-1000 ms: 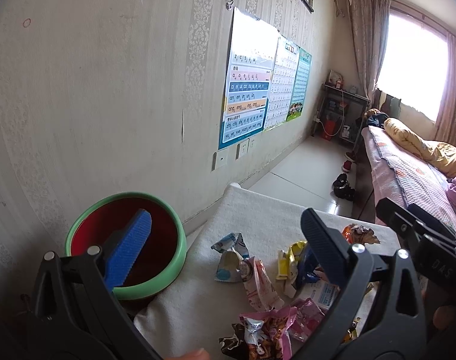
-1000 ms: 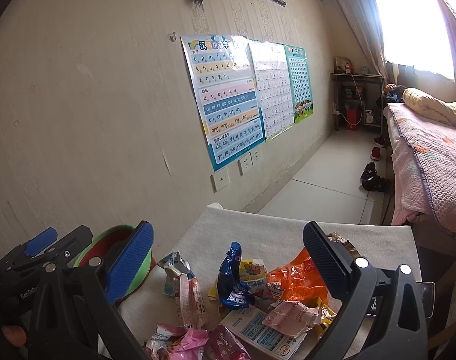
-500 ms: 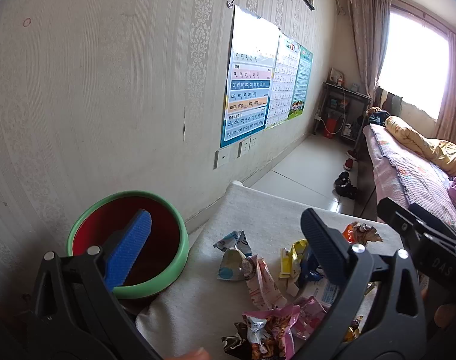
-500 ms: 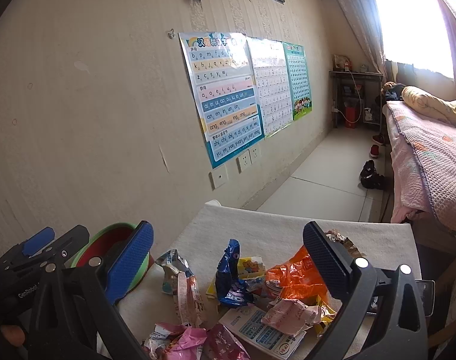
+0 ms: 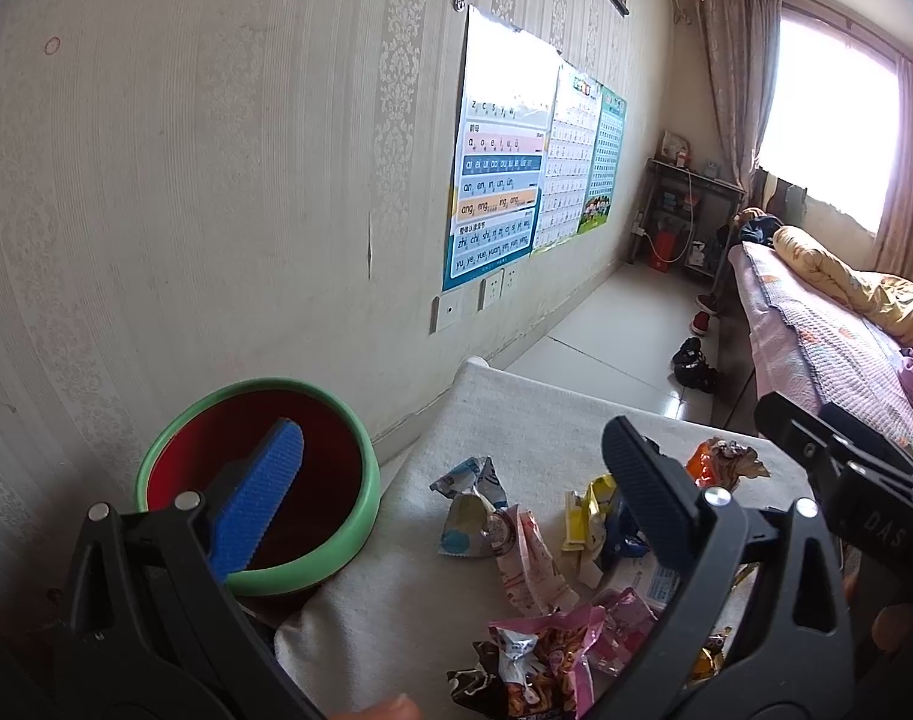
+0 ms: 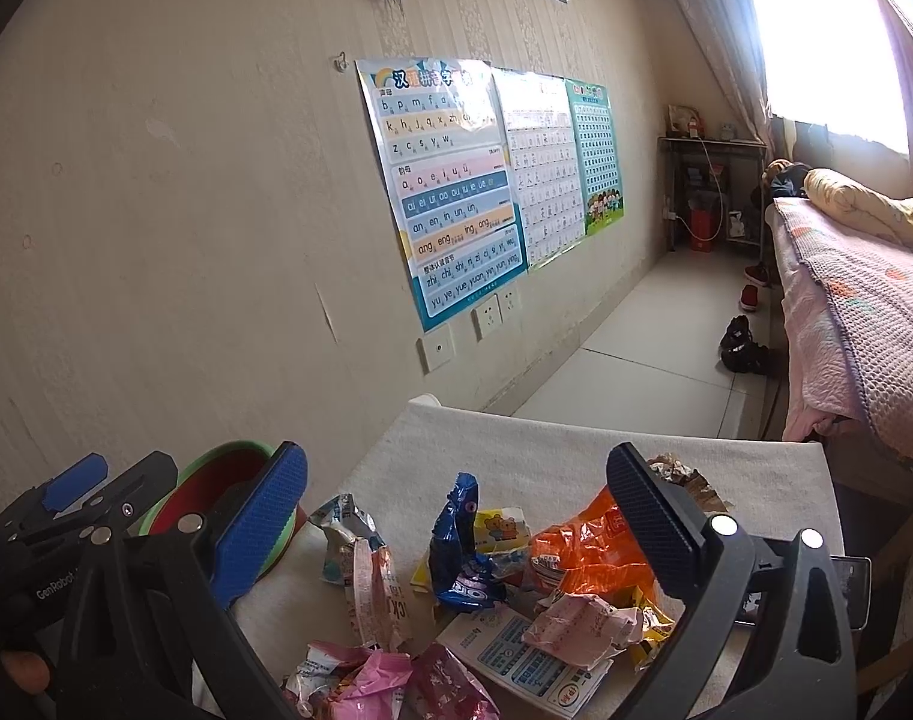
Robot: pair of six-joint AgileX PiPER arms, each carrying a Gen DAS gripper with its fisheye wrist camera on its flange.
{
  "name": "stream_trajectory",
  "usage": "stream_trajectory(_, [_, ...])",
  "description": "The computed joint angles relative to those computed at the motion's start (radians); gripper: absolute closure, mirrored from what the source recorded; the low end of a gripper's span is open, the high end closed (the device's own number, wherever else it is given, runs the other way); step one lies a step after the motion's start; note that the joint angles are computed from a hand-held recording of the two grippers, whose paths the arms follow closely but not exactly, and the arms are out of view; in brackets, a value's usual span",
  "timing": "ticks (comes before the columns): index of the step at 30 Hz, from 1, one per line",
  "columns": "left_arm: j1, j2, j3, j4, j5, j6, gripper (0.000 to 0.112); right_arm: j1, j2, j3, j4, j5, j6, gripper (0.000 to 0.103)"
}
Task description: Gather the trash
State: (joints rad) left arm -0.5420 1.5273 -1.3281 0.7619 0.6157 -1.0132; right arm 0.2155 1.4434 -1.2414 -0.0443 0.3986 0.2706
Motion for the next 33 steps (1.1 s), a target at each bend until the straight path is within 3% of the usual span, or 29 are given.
stream_trajectory(15, [0.002,0.006,-0.005,-0.042,-0.006,0.073,0.015,-0.001,0.009,-0.002,0.01,0.005,-0.01,0.007])
stream_trajectory(19, [0.004,0.012,0.002,-0.116,-0.009,0.175,0.015,-0.015,0.015,0.004,0.026,0.003,-0.035,0.007])
stream_trajectory(24, [0.017,0.064,0.022,-0.442,0.029,0.534,0.015,-0.067,0.034,0.001,0.122,0.035,-0.096,0.007])
stream_trajectory(27, [0.023,0.113,0.042,-0.639,0.071,0.7,0.031,-0.099,0.038,-0.004,0.171,0.063,-0.128,0.007])
stream_trajectory(31, [0.025,0.183,0.027,-0.787,0.132,0.833,0.062,-0.12,0.053,-0.026,0.205,0.109,-0.161,0.007])
stream_trajectory(33, [0.024,0.178,0.039,-0.809,0.123,0.854,0.066,-0.117,0.065,-0.035,0.22,0.125,-0.168,0.007])
